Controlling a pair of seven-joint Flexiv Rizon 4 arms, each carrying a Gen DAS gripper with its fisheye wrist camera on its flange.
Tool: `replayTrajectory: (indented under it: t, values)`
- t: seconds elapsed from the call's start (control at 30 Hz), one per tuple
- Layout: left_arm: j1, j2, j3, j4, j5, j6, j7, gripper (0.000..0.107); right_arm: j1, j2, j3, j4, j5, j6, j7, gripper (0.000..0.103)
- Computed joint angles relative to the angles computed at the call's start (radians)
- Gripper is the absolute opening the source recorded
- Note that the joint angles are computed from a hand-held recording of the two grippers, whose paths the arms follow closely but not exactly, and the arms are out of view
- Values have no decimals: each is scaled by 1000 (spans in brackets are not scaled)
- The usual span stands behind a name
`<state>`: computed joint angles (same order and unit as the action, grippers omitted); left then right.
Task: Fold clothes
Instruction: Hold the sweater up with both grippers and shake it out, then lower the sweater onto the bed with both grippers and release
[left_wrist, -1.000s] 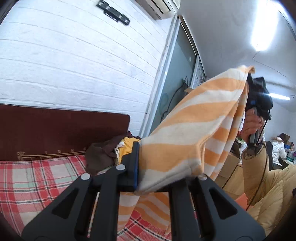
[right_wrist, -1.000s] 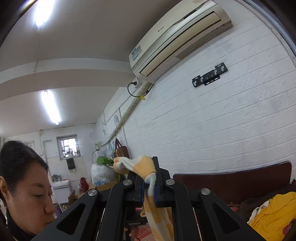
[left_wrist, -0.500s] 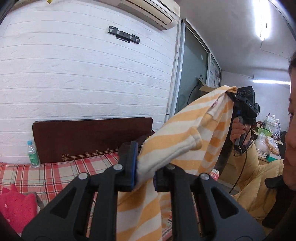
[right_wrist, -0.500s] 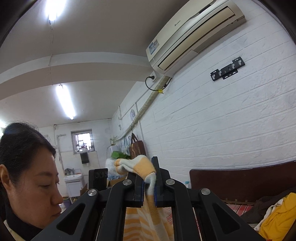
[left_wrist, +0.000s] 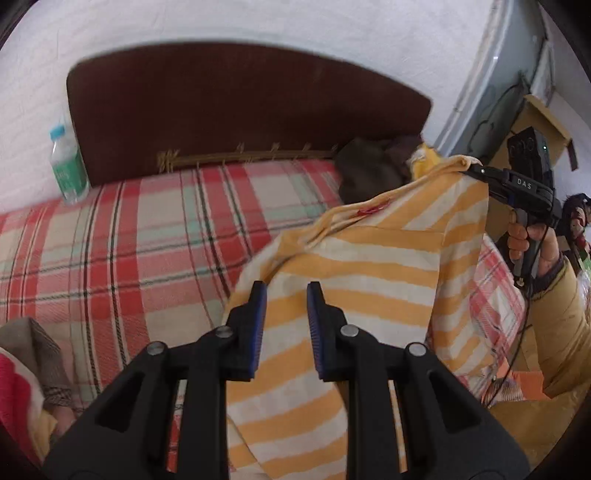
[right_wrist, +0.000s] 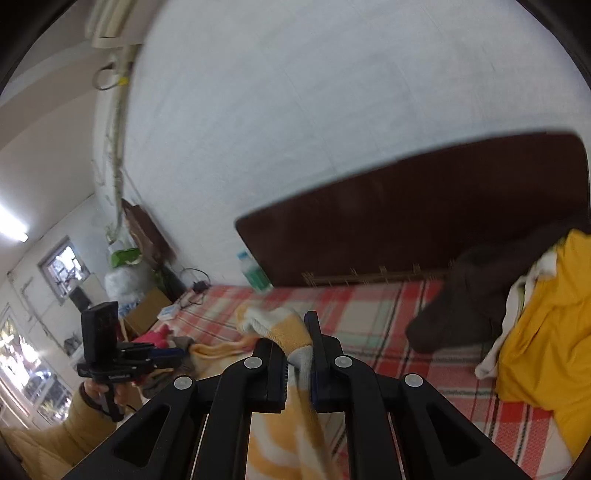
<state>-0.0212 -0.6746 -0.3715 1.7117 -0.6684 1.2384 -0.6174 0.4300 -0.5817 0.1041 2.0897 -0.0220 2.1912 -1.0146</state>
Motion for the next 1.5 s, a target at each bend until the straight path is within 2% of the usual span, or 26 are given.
replayTrajectory:
  t: [0.1, 0.17, 0.2, 0.23, 0.27, 0.3, 0.4, 0.53, 0.6, 0.63, 0.67, 0.7, 0.73, 0.87, 1.03, 1.17, 1.2, 1.27, 1.33, 1.37, 1.43, 1.5]
  values:
    - [-65, -90, 93, -99, 85, -74, -95, 23, -74, -139, 32, -98, -80, -109, 83, 8]
    - [-89, -111, 122, -118, 126, -49, -135, 23, -81, -191, 30, -129, -103, -140, 98, 8]
    - [-100, -120, 134, -128, 149, -29, -153, 27, -102, -210, 48, -135, -122, -128, 105, 8]
    - [-110, -131, 148, -141, 173, -9, -170, 34, -122, -230, 65, -141, -143, -117, 112, 8]
    - [-118, -144, 160, -161, 193, -1, -194, 53, -139, -243, 77, -143, -162, -104, 118, 8]
    - [-123, -163, 170, -194, 207, -17, -223, 66, -149, -244, 82, -138, -177, -86, 119, 9]
    - [-131, -232, 197, -319, 242, -106, -306, 66, -175, -242, 93, -125, -221, -48, 127, 9]
    - [-157, -326, 243, -489, 318, -289, -382, 66, -199, -232, 103, -117, -276, -37, 151, 10]
    - [-155, -336, 235, -498, 342, -306, -381, 58, -215, -240, 116, -119, -306, -29, 167, 11]
    - [-142, -327, 213, -478, 341, -295, -358, 49, -221, -247, 121, -121, -319, -22, 175, 11]
    - [-134, -319, 197, -465, 338, -299, -343, 16, -221, -253, 120, -125, -328, -17, 181, 11]
    - [-129, -313, 189, -459, 335, -317, -337, 11, -223, -258, 119, -128, -339, -14, 186, 11]
    - [-131, -305, 189, -450, 338, -316, -332, 11, -225, -262, 119, -132, -349, -14, 191, 11]
    - [-122, -274, 167, -413, 309, -208, -343, 8, -204, -256, 87, -150, -351, -35, 190, 11]
    - [-103, -259, 139, -435, 272, -118, -340, 8, -178, -248, 44, -212, -310, -81, 187, 11]
    - [-61, -278, 88, -494, 202, -131, -334, 8, -134, -251, -14, -292, -247, -132, 166, 10]
    - [-79, -292, 118, -525, 208, -125, -358, 8, -119, -254, -33, -313, -228, -147, 159, 10]
    - [-150, -336, 241, -603, 286, -101, -456, 9, -72, -266, -88, -361, -178, -202, 146, 10]
    - [-199, -380, 341, -674, 369, -144, -539, 11, -15, -281, -155, -408, -142, -297, 138, 13]
    - [-204, -393, 357, -689, 389, -162, -563, 14, 21, -288, -194, -426, -119, -355, 138, 17]
    - [-178, -397, 321, -678, 390, -186, -580, 28, 39, -302, -209, -452, -121, -446, 157, 33]
    - [-136, -364, 257, -592, 374, -118, -572, 53, 106, -293, -278, -416, -104, -442, 175, 40]
